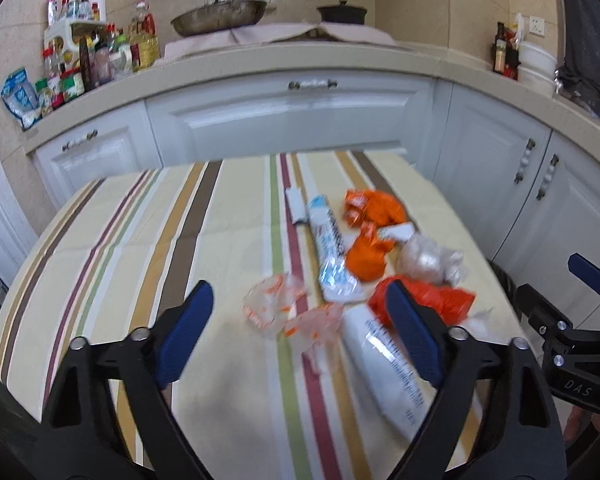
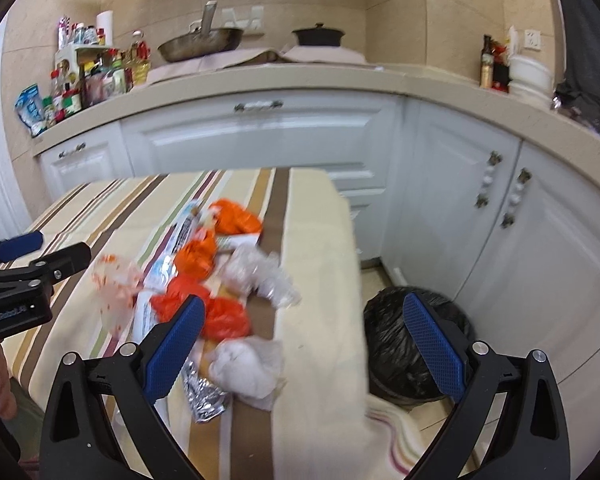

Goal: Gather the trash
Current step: 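Grasp the white tissue ball with the right gripper while the left gripper grasps the white tube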

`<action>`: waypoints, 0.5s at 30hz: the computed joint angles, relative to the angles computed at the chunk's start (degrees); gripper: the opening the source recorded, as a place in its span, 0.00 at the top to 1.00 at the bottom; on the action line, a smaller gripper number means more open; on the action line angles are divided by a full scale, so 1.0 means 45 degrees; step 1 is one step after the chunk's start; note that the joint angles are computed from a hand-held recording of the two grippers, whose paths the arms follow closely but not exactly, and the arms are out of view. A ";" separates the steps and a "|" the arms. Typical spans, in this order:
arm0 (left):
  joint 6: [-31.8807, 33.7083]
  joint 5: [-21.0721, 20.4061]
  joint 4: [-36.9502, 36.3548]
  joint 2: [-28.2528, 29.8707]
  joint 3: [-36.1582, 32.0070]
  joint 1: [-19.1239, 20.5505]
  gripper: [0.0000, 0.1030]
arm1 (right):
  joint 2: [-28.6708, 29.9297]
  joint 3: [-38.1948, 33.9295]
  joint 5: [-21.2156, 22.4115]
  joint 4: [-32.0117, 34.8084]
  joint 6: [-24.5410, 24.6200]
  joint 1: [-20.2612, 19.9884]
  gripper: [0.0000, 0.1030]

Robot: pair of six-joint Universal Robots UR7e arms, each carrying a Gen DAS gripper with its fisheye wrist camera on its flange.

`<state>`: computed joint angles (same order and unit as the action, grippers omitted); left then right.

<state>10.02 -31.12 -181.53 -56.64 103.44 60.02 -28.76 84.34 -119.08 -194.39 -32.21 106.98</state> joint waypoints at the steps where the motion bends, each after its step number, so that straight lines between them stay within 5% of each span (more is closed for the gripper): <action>1: -0.0480 -0.0076 0.0556 -0.0156 0.0112 0.0142 0.23 | 0.0049 0.0037 0.0073 0.0058 0.0054 -0.0048 0.07; 5: -0.1362 -0.0209 0.1459 -0.0361 0.0330 0.0404 0.27 | 0.0052 0.0202 0.0344 0.0475 0.0243 -0.0181 0.10; 7: -0.1649 -0.0268 0.1745 -0.0440 0.0440 0.0501 0.27 | 0.0073 0.0193 0.0434 0.0775 0.0275 -0.0218 0.33; 9: -0.1849 -0.0325 0.1975 -0.0434 0.0422 0.0562 0.27 | 0.0134 0.0153 0.0479 0.1067 0.0340 -0.0265 0.44; 15: -0.2155 -0.0433 0.2148 -0.0464 0.0470 0.0616 0.29 | 0.0146 0.0259 0.0753 0.1575 0.0544 -0.0408 0.44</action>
